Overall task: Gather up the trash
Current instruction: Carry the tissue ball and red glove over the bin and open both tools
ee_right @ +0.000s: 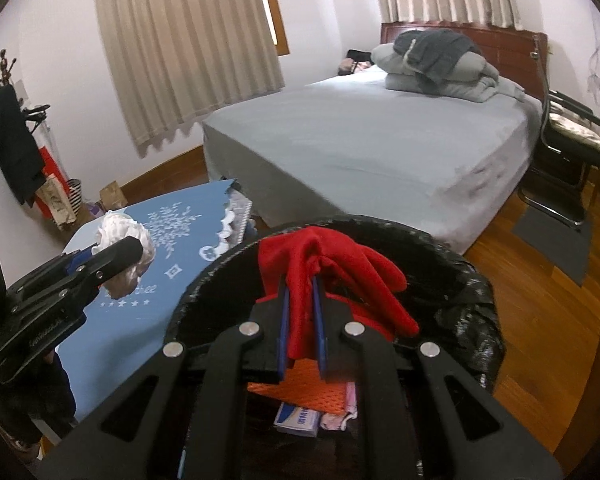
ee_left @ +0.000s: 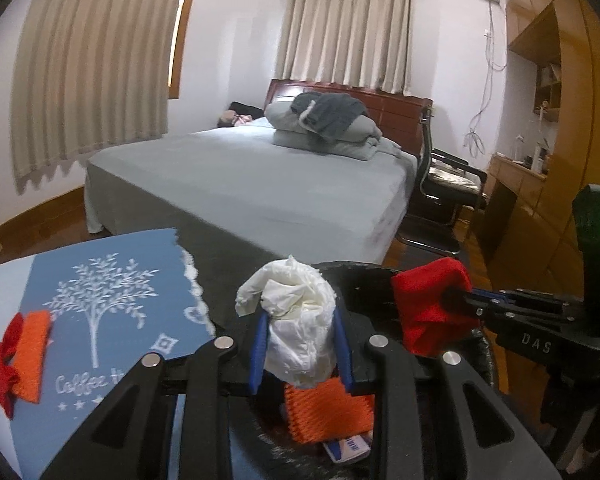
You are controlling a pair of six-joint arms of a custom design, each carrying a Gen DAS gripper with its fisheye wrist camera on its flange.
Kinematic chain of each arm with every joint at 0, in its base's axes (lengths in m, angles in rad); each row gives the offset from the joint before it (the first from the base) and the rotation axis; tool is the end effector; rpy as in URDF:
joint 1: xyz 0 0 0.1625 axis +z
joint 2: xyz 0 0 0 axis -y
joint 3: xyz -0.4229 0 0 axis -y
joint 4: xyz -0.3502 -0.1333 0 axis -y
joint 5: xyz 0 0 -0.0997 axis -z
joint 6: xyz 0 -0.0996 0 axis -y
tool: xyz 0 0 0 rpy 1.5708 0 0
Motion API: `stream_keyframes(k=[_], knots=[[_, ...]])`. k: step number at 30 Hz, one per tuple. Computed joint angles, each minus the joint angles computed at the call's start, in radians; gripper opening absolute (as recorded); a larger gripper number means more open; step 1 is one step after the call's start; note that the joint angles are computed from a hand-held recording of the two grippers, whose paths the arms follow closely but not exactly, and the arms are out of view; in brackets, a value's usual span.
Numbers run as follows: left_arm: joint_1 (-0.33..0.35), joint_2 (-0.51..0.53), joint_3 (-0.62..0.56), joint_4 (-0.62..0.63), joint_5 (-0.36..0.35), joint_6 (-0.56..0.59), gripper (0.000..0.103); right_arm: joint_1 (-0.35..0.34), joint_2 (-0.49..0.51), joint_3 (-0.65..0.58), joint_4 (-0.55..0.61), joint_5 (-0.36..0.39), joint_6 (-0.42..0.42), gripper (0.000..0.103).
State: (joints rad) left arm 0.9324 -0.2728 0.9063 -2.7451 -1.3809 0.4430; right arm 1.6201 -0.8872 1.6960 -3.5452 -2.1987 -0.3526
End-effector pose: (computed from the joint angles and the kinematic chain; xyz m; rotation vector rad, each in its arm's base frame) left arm -0.3697 -0.7534 0.0366 1.4247 2.5215 -0.8256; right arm 0.1054 -0.6178 0.2969 -0.0210 -2.1198 1.2491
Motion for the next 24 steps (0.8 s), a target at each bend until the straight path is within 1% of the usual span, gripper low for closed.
stream_keyframes(k=[2, 4, 6, 7, 8, 10, 11, 12, 13, 14, 15, 16, 17, 21, 24], knots=[[-0.004, 0.021, -0.03, 0.022, -0.008, -0.003, 0.029, -0.006, -0.009, 0.012, -0.006, -0.005, 0.003, 0.01], [-0.005, 0.029, -0.042, 0.041, -0.019, -0.007, 0.029, -0.012, -0.017, 0.021, -0.008, -0.014, 0.009, 0.013], [-0.005, 0.039, -0.06, 0.073, -0.037, -0.014, 0.033, -0.014, -0.02, 0.022, -0.005, -0.024, 0.013, 0.015], [-0.005, 0.041, -0.065, 0.08, -0.042, -0.018, 0.039, -0.017, -0.022, 0.026, -0.009, -0.034, 0.018, 0.021], [-0.003, 0.043, -0.071, 0.096, -0.053, -0.023, 0.048, -0.018, -0.022, 0.025, -0.005, -0.038, 0.025, 0.029], [-0.003, 0.04, -0.066, 0.096, -0.063, -0.03, 0.057, -0.022, -0.026, 0.033, -0.007, -0.047, 0.037, 0.036], [-0.003, 0.036, -0.058, 0.087, -0.062, -0.027, 0.061, -0.025, -0.03, 0.035, -0.002, -0.047, 0.04, 0.043], [-0.003, 0.037, -0.058, 0.084, -0.06, -0.028, 0.062, -0.027, -0.031, 0.038, 0.0, -0.052, 0.042, 0.047], [-0.003, 0.035, -0.057, 0.08, -0.057, -0.032, 0.066, -0.028, -0.031, 0.042, -0.008, -0.056, 0.042, 0.052], [-0.002, 0.034, -0.056, 0.076, -0.056, -0.037, 0.069, -0.028, -0.031, 0.044, -0.013, -0.057, 0.043, 0.054], [0.002, 0.031, -0.056, 0.078, -0.066, -0.047, 0.071, -0.029, -0.032, 0.048, -0.018, -0.059, 0.045, 0.057], [0.003, 0.031, -0.058, 0.083, -0.073, -0.054, 0.073, -0.029, -0.031, 0.049, -0.026, -0.063, 0.046, 0.064], [0.006, 0.031, -0.063, 0.092, -0.08, -0.058, 0.073, -0.026, -0.029, 0.045, -0.031, -0.069, 0.045, 0.067], [0.003, 0.033, -0.065, 0.108, -0.092, -0.05, 0.073, -0.027, -0.031, 0.052, -0.061, -0.078, 0.042, 0.071], [0.0, 0.03, -0.056, 0.116, -0.1, -0.036, 0.073, -0.031, -0.037, 0.058, -0.069, -0.08, 0.048, 0.071]])
